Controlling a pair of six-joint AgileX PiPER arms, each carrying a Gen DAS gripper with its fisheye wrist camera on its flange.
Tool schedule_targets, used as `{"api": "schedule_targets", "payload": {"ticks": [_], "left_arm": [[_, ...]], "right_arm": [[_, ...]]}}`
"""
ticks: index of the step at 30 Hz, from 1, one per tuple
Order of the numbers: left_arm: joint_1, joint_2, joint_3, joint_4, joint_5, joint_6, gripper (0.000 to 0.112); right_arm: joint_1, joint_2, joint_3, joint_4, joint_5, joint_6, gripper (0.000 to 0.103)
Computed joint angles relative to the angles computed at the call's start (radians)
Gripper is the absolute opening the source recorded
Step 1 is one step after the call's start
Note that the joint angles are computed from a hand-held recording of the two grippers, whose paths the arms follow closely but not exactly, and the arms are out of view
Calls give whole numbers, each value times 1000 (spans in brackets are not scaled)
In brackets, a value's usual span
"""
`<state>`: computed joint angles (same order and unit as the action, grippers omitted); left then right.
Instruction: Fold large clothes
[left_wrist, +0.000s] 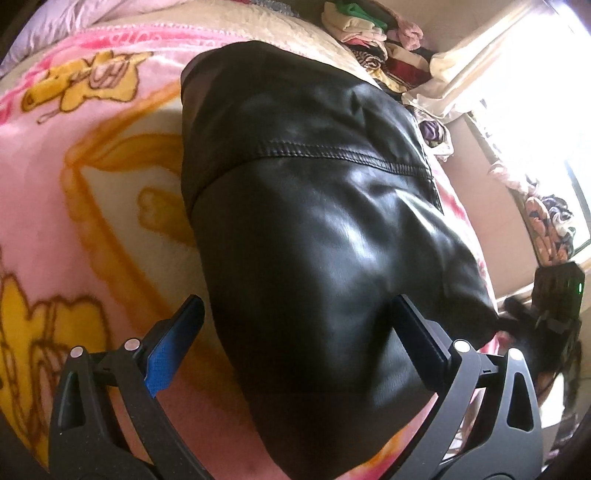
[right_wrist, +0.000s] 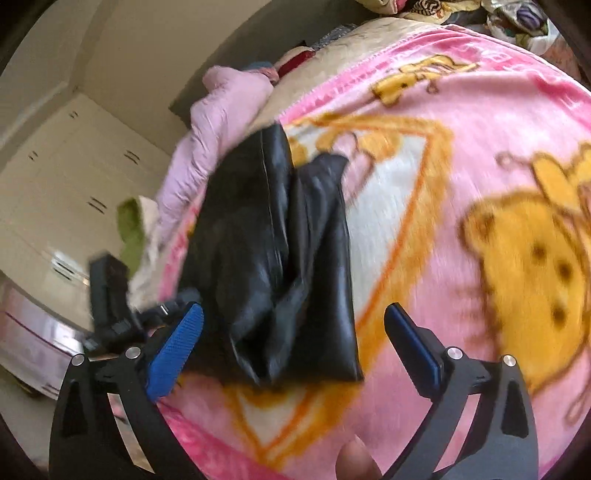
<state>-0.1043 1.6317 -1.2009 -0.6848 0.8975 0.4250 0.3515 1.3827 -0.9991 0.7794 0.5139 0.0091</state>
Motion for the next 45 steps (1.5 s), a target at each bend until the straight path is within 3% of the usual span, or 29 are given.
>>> {"api": "schedule_targets", "payload": {"ticks": [2, 8, 13, 15, 20, 23, 30, 34, 45], "left_arm": [[7, 29, -19, -28, 18, 9, 95], [32, 98, -64, -88, 72, 37, 95], [39, 148, -127, -82, 111, 17, 95], [35, 163, -143, -76, 112, 7, 95], [10, 186, -181, -58, 94, -19, 95], [-12, 185, -187, -52, 70, -5, 95], [-95, 238, -306, 47, 39, -70, 95], [-108, 255, -337, 80, 51, -90, 95], [-95, 221, -289, 79, 17, -38, 95]], "right_arm": [[-60, 89, -97, 87, 96, -113, 98], [-143, 430, -437, 134, 382, -206, 98], [-138, 587, -578, 141, 469, -218, 99], [-133, 592, -551, 186, 429, -261, 97], [-81, 437, -339, 252, 189, -418, 64], [-66, 349, -224, 288, 69, -460, 58], [-98, 282, -107, 408, -51, -527, 56], [-76, 290, -109, 371, -75, -478, 58], [32, 316, -237, -187, -112, 74, 78]]}}
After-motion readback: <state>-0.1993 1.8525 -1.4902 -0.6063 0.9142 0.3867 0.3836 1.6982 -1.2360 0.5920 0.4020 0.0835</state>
